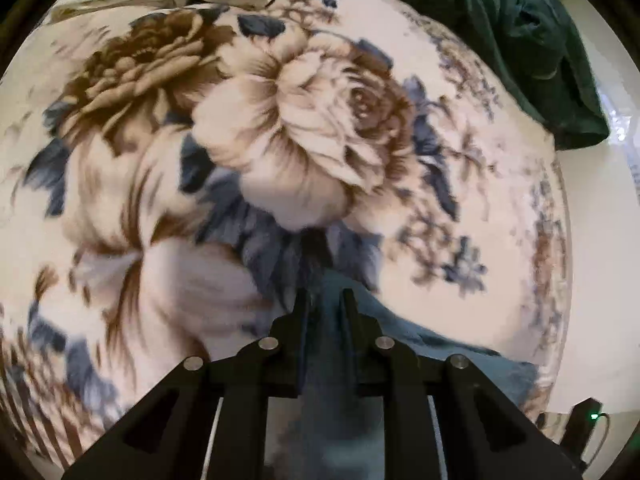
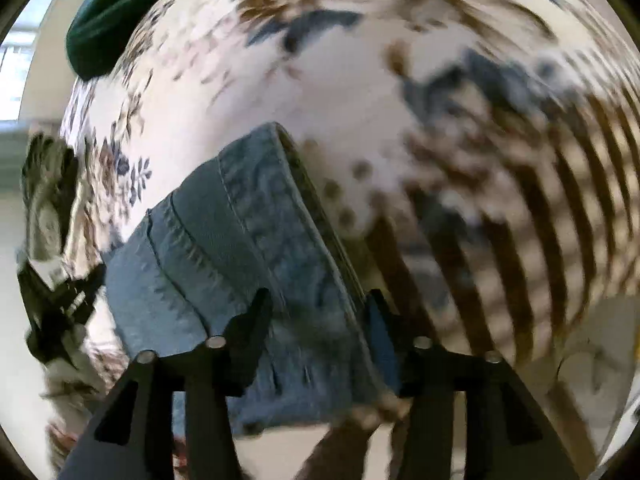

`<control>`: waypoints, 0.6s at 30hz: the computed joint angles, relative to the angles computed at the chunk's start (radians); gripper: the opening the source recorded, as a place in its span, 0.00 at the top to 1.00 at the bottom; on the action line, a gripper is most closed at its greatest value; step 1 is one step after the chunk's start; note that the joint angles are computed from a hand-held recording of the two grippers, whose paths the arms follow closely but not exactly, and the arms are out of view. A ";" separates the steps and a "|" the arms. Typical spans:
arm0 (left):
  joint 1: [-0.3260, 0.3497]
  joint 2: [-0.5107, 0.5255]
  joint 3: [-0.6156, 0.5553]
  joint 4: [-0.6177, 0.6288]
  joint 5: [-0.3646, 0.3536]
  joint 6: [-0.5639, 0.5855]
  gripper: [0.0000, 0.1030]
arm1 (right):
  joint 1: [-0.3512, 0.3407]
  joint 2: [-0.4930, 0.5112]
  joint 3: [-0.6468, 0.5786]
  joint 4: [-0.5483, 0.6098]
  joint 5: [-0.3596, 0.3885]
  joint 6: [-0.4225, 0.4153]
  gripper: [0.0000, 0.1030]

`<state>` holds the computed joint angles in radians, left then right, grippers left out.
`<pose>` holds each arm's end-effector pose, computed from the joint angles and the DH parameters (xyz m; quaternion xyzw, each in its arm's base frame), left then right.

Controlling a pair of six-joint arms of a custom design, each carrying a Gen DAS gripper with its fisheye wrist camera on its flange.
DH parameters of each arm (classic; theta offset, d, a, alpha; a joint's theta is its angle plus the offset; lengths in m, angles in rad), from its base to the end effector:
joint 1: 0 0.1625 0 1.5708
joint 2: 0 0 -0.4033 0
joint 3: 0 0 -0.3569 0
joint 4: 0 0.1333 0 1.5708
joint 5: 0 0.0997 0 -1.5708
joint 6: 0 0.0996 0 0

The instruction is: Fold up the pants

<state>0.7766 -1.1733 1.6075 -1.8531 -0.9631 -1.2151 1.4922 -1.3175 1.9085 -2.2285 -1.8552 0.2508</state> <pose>-0.2705 -0.5324 0.2883 -0.1766 0.9352 -0.2129 0.2211 0.0655 -0.5100 0.2653 -0.1669 -0.9752 0.0451 0.1383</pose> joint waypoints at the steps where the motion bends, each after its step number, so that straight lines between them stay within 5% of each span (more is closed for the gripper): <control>1: -0.014 -0.012 0.009 -0.004 -0.008 -0.013 0.85 | -0.009 -0.040 0.028 0.002 0.015 0.040 0.43; 2: -0.038 -0.024 0.019 0.011 -0.009 -0.040 0.70 | -0.016 -0.087 0.071 -0.002 0.046 0.089 0.42; 3: -0.056 -0.032 0.029 0.019 -0.008 -0.059 0.42 | -0.031 -0.120 0.102 0.001 0.070 0.125 0.40; 5: -0.098 -0.058 0.074 0.003 -0.012 -0.100 0.19 | -0.088 -0.192 0.184 -0.012 0.164 0.188 0.40; 7: -0.125 -0.064 0.090 0.031 -0.022 -0.143 0.19 | -0.135 -0.240 0.274 -0.126 0.263 0.212 0.40; 9: -0.143 -0.066 0.110 0.055 -0.037 -0.178 0.19 | -0.138 -0.236 0.313 -0.231 0.281 0.218 0.42; 10: -0.147 -0.065 0.120 0.055 -0.045 -0.187 0.19 | -0.127 -0.224 0.323 -0.285 0.270 0.214 0.65; 11: -0.148 -0.058 0.127 0.061 -0.055 -0.198 0.19 | -0.104 -0.202 0.314 -0.297 0.216 0.204 0.83; 18: -0.148 -0.063 0.180 0.057 -0.108 -0.223 0.19 | 0.103 -0.169 0.219 -0.203 -0.066 0.157 0.89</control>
<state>0.6288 -1.2365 1.7875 -1.7960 -1.0712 -1.4384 1.5952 -1.4869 2.1274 -2.4313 -1.9214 0.4076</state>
